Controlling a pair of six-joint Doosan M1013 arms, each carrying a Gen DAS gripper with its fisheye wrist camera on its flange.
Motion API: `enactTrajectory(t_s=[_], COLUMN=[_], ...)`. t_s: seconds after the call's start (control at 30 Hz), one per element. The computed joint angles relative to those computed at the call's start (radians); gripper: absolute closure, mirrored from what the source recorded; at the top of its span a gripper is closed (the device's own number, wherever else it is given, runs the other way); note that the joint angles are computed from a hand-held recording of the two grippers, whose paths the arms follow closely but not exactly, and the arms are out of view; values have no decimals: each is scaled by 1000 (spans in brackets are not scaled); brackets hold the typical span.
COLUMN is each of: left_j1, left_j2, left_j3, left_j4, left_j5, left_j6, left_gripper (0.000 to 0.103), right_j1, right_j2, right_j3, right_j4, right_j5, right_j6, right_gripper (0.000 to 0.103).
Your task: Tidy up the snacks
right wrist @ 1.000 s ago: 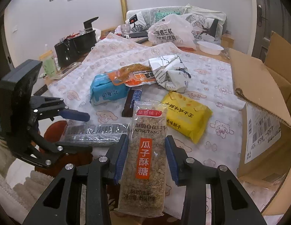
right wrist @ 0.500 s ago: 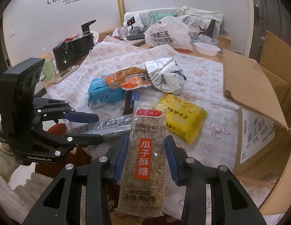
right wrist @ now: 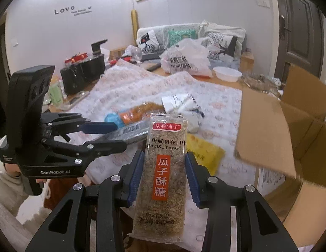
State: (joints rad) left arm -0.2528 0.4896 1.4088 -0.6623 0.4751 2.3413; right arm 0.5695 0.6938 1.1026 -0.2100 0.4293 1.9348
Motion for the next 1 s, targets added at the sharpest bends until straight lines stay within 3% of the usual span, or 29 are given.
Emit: enactTrajectory(t_s=[0.33,0.47,0.63,0.73,0.83,1.0], left_j1=[-2,-21,-63,-93,-132,-179], left_j2=[-37,-40,-21,5,48,158], left_j3=[-46,-89,-161,-219,-297,-445], left_j4=[-43,-66,-83,-99,-24,231], left_j5=[-78,-87,-73,-36,16,121], left_j6=[-31,9,53,83,37,-194], left_gripper=[64,64,64,72,72,72], right_j1=[4,-7,-33,-53,-82,-130], right_j2=[-5,-30,-89,-117,-138,-133], right_j3=[-76,-65,10,46,83,103], right_j4=[-80,-194,-453,-535,-530,-422], right_j5=[-30,-60,-74,-41,-2,64], right_j6=[41,160,439,552,584,515], right_gripper=[68,68,68,68,68,68])
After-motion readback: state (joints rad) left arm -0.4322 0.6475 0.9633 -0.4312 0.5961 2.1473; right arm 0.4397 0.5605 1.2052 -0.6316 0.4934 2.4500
